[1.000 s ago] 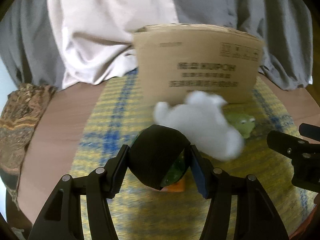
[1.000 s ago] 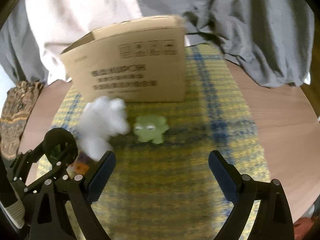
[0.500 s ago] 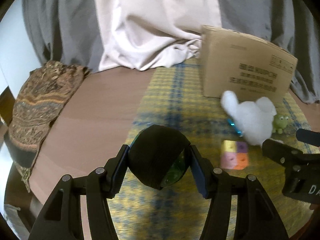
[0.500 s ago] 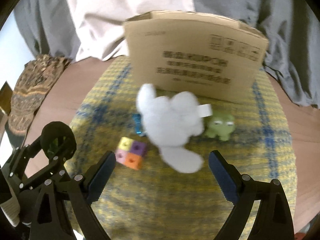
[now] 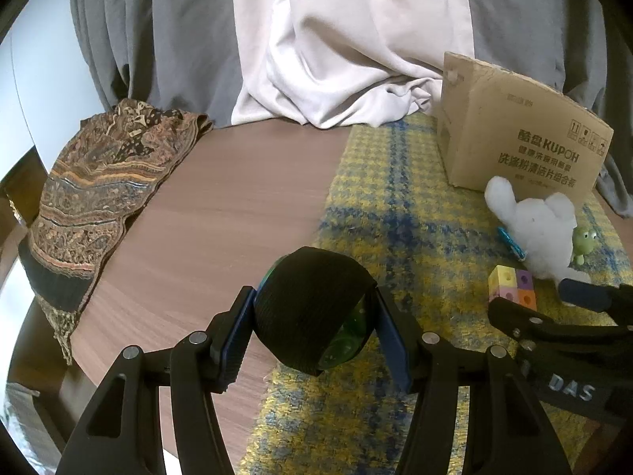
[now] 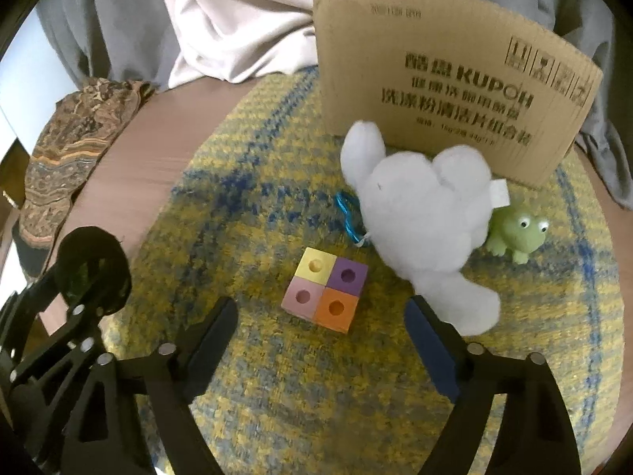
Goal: Organize objects
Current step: 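Lift the black cup with left tool while right grasps the colourful cube block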
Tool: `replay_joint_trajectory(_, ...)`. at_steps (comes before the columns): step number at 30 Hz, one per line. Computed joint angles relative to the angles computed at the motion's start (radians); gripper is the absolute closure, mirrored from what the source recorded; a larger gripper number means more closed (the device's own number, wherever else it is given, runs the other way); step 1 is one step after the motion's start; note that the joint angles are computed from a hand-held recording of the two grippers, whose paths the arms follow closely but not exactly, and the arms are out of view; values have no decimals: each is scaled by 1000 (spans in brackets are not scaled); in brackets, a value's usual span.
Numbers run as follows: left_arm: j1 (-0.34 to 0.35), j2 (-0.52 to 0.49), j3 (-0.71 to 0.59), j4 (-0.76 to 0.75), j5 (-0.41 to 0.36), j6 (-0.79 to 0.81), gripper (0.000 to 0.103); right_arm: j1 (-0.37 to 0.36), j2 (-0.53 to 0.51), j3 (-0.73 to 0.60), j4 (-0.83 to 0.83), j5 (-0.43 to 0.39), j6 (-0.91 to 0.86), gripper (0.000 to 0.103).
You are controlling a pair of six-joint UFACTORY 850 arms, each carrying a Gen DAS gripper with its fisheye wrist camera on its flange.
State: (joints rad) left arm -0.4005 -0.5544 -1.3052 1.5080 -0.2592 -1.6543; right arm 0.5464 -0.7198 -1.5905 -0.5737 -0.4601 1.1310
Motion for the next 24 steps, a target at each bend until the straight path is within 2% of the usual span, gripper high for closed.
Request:
replay_joint_trajectory(6,-4,-10,-12,-28,3,26,45,-11,-41,-36,51,-9,-35,32)
replay_joint_trajectory(9,-6,-13,-14,-40,5,40,45,-14,-52,-44,63,-7,-46,41)
replay_joint_trajectory(12,-9,-15,-16,-54,5,54,45,-15,-45,-33,34,3,-18,56)
replay_joint_trajectory(24,-23,-11,-24,-64,9,67,45,-11,18,38,-84,30,81,58)
